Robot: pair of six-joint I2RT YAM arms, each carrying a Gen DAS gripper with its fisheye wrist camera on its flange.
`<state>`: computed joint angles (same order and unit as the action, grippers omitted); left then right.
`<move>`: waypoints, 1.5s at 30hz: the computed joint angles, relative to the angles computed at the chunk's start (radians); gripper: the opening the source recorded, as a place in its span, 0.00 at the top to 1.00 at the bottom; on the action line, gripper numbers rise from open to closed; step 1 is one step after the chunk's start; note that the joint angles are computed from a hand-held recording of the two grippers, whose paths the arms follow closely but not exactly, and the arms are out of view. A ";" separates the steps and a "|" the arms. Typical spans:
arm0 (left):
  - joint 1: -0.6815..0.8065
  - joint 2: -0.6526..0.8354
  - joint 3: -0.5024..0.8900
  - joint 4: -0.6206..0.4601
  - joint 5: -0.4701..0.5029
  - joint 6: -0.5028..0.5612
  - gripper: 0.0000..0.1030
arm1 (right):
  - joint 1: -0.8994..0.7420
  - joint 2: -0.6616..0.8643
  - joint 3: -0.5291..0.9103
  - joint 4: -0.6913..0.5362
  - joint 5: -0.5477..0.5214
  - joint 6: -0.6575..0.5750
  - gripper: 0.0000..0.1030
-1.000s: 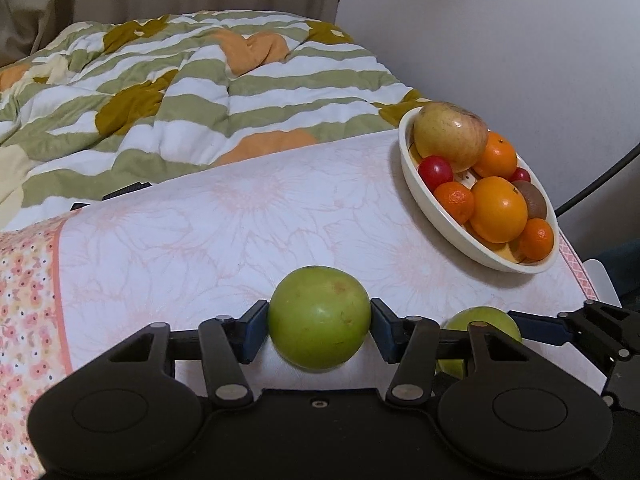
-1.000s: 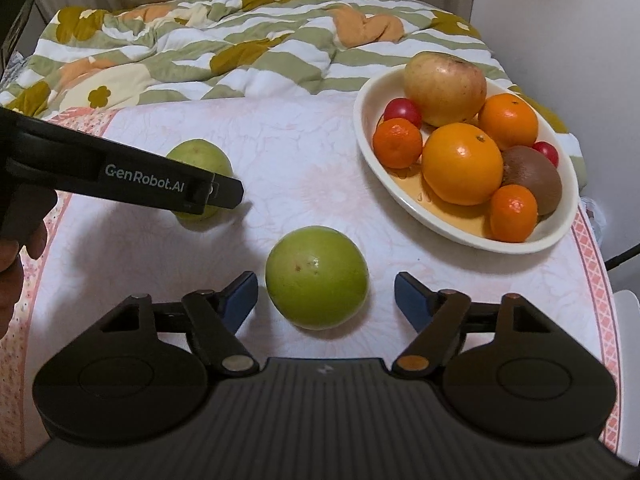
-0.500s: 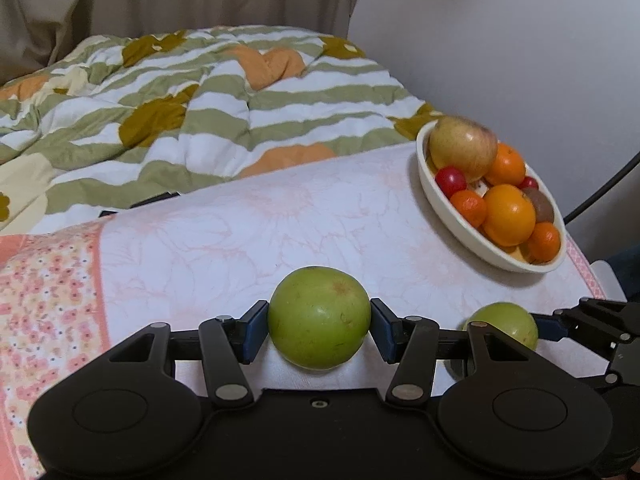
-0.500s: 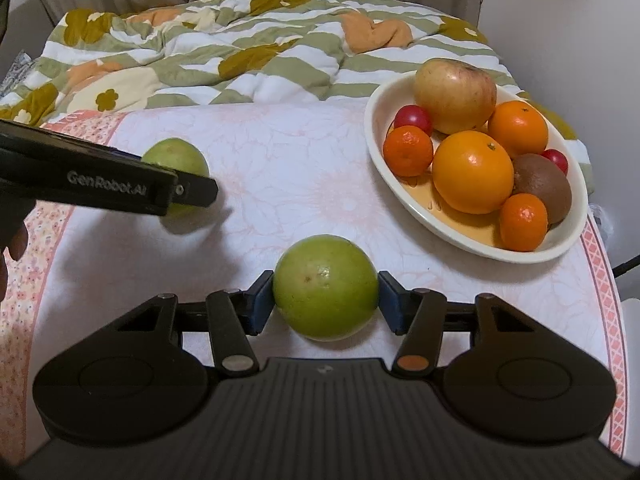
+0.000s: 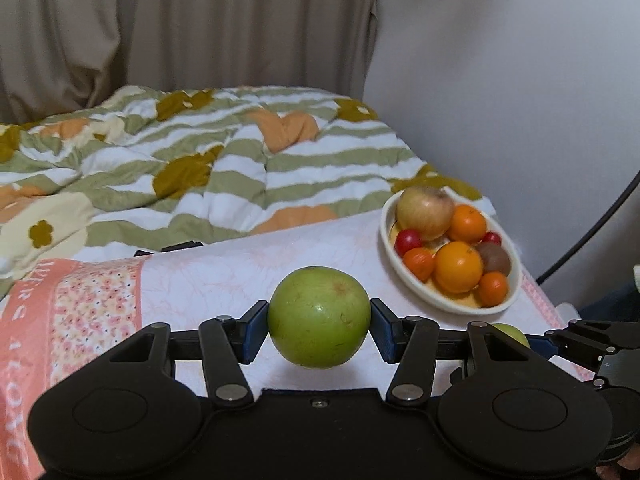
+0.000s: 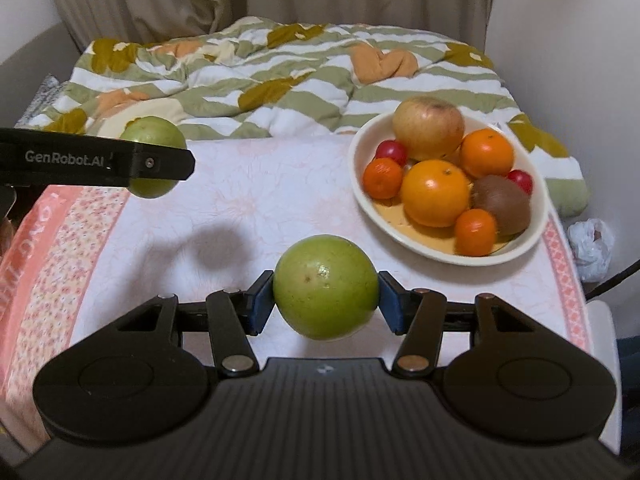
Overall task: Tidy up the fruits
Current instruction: 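Carry both green fruits toward the white plate with both tools, then set the green fruits on top of the plate's fruit and open both tools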
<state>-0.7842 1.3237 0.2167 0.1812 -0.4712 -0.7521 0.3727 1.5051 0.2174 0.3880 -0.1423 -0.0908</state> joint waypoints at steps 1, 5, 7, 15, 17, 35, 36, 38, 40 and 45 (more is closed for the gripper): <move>-0.045 -0.010 0.021 -0.050 -0.039 -0.051 0.44 | -0.036 -0.035 -0.003 -0.033 -0.027 -0.040 0.32; -0.200 0.028 0.132 -0.213 -0.172 -0.239 0.44 | -0.233 -0.147 0.009 -0.179 -0.169 -0.230 0.32; -0.254 0.072 0.193 -0.271 -0.220 -0.316 0.44 | -0.327 -0.167 0.035 -0.246 -0.236 -0.318 0.32; -0.348 0.285 0.431 -0.393 -0.326 -0.481 0.44 | -0.632 -0.084 0.202 -0.426 -0.452 -0.668 0.32; -0.346 0.331 0.480 -0.393 -0.334 -0.485 0.44 | -0.671 -0.048 0.249 -0.451 -0.482 -0.721 0.32; -0.101 0.627 0.674 -0.136 -0.167 -0.170 0.44 | -0.638 0.275 0.547 -0.399 -0.464 -0.622 0.32; -0.081 0.639 0.674 -0.118 -0.154 -0.149 0.44 | -0.627 0.293 0.559 -0.392 -0.454 -0.610 0.32; -0.046 0.666 0.682 -0.094 -0.132 -0.111 0.44 | -0.606 0.327 0.579 -0.375 -0.436 -0.585 0.32; -0.014 0.693 0.691 -0.076 -0.111 -0.078 0.44 | -0.582 0.358 0.596 -0.356 -0.412 -0.554 0.32; 0.056 0.755 0.710 -0.030 -0.041 -0.011 0.44 | -0.541 0.412 0.620 -0.323 -0.377 -0.496 0.32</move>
<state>-0.7281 2.0791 0.9265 0.1513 -0.5120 -0.7628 -0.1681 1.9168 0.8376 0.0654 -0.5193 -0.5869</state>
